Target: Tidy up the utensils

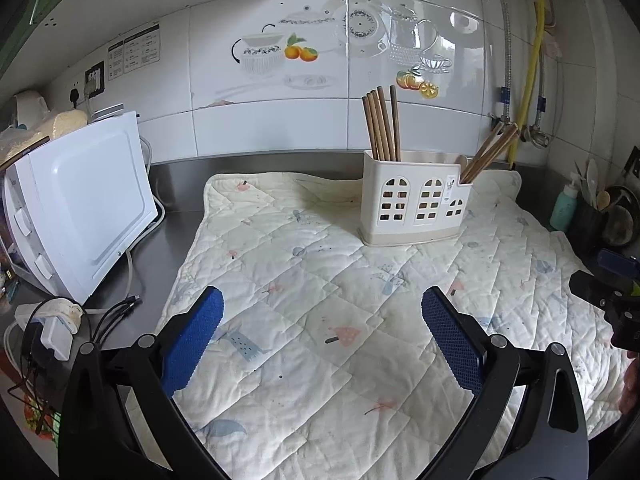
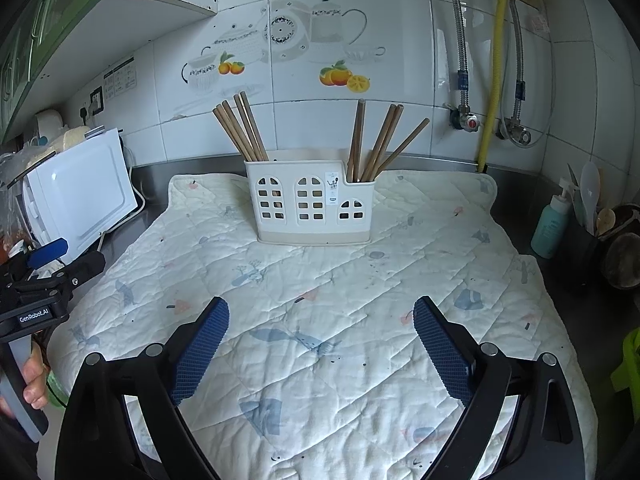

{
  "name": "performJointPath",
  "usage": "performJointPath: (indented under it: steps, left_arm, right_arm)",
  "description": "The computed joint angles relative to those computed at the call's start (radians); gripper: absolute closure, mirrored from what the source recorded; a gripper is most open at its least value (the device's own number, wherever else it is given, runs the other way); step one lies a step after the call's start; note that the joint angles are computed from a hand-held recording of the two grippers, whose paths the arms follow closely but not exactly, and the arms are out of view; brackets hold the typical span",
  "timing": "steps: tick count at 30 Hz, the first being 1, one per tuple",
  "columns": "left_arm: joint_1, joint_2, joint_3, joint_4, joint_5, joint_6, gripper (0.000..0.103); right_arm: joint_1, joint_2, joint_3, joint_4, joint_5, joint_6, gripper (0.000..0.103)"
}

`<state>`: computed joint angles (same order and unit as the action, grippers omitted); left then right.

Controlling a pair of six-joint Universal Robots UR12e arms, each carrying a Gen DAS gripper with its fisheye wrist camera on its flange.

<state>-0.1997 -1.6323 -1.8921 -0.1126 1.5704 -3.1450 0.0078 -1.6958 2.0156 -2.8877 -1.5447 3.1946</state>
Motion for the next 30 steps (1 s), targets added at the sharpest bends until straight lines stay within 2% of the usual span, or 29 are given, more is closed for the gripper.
performJointPath:
  steps: [3,30]
  left_arm:
    - [0.005,0.000,-0.002,-0.004,-0.027,-0.009,0.005]
    - [0.000,0.007,-0.016,0.008,-0.023,-0.005,0.005]
  right_arm:
    - [0.001,0.001,-0.001,0.002,-0.003,-0.002,0.013]
    - [0.001,0.002,0.001,-0.002,-0.013,-0.002,0.012]
